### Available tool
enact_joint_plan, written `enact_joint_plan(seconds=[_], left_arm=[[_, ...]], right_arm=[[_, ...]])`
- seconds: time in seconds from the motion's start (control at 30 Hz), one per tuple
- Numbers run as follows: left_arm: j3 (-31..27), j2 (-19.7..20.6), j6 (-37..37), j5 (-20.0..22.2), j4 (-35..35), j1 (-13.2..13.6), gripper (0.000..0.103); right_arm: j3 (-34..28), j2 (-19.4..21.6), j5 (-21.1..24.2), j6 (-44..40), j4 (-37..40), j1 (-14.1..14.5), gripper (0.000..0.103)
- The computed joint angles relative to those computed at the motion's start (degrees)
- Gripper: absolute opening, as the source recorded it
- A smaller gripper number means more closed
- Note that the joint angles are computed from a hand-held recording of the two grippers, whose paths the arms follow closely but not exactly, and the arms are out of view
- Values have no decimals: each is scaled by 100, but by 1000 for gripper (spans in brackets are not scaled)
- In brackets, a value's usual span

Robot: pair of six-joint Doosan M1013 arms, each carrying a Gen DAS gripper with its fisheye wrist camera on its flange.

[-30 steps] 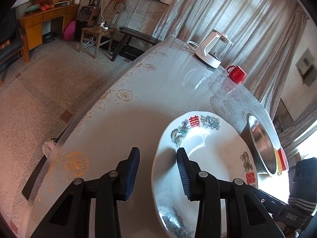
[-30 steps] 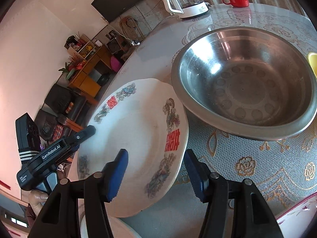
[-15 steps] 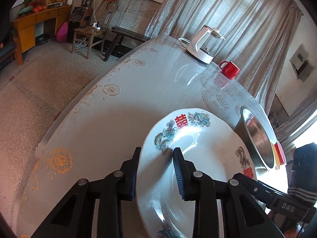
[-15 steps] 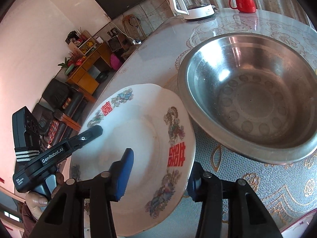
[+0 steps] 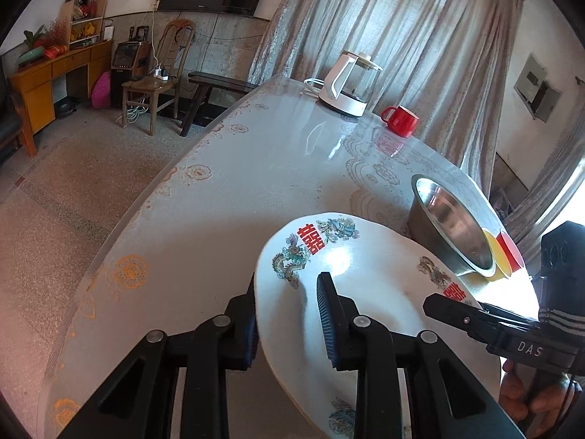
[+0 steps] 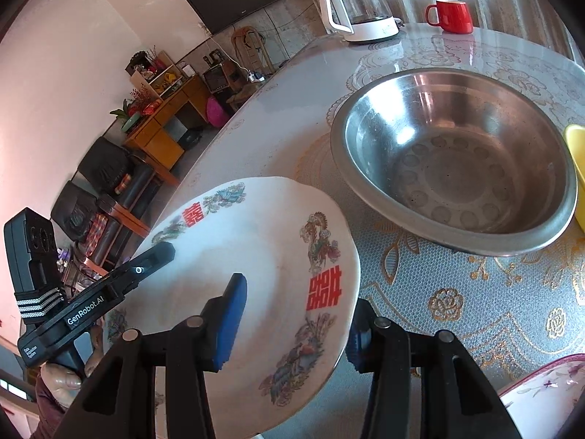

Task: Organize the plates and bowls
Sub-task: 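Lift the red-character plate with both tools over the purple-flowered plate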

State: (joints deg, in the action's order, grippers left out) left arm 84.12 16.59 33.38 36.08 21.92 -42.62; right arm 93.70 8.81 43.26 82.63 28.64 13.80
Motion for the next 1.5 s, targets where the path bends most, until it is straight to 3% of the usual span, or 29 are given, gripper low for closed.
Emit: enact_joint_plan(seconds=[0.2,0.33,0.53,1.07,1.33,1.5], left_arm=[[143,-111,-120,-104,264,-91,28],[179,-139,-7,-163,267,-143,28],[206,-146,-104,-191,380,-201,29],[435,-515,-1102,-370,1722,-651,31],[382,-573,-658,-561,1600,-1006,33],[205,-433,159,-752,903,-1180,34]], right_arm=[[51,-102,-143,68,-553,125,45],[110,-135,-130,-121,-375,109,36],[185,-205,-226,-14,-522,110,33],[660,-780,-797,-499,-121,66,33],[1093,-1378,-916,-553,-99,-128,33],[1462,-1865,-941,-318,-484,-316,33]])
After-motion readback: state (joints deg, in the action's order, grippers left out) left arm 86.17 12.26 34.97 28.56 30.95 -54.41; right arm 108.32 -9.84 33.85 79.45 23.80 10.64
